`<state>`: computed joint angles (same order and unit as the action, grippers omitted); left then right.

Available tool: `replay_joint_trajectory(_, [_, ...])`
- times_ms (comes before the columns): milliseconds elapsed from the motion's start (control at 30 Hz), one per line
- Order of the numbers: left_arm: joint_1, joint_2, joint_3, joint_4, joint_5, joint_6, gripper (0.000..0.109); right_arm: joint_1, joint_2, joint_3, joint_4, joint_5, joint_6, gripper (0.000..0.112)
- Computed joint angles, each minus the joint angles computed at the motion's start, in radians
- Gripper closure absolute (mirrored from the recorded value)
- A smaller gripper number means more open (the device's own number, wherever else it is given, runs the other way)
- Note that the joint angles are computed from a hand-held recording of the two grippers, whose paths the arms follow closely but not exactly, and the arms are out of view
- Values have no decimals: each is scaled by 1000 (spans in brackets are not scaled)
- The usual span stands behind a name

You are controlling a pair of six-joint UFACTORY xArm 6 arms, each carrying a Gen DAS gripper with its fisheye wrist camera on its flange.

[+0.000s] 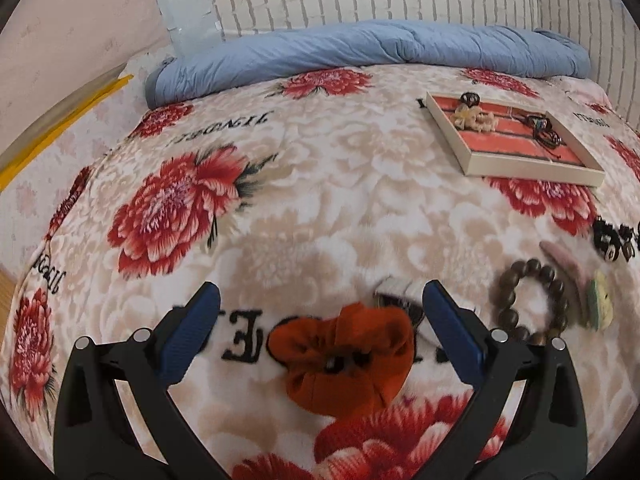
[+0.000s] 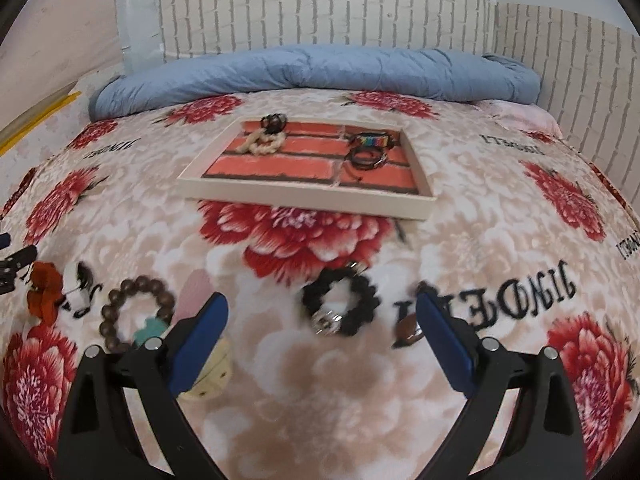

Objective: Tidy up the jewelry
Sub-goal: 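Close left tool on the orange scrunchie while right tool closes on the pineapple clip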

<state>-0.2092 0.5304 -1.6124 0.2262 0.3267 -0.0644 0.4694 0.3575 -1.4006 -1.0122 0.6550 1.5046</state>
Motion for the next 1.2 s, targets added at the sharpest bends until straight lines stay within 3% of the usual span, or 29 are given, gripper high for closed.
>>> replay_joint_trajectory(367, [21, 1, 66, -20, -47, 36, 11, 42, 74, -65, 35, -24, 2, 19])
replay_joint_trajectory(700, [30, 38, 46, -169, -54, 195, 13, 69, 171, -160, 114, 14, -58, 19])
replay_joint_trajectory(833, [23, 43, 45, -257, -53, 298, 25, 77, 203, -190, 125, 26, -84, 21])
replay_joint_trajectory(967, [17, 49, 40, -391, -29, 431, 42, 74, 227, -218, 174, 11, -148, 36])
replay_joint_trajectory(1100, [17, 65, 18, -448, 1, 470, 51, 70, 251, -237, 229, -19, -197, 54])
replay_joint_trajectory(1200, [22, 74, -3, -524, 37, 523, 66, 70, 257, -242, 237, -32, -203, 63])
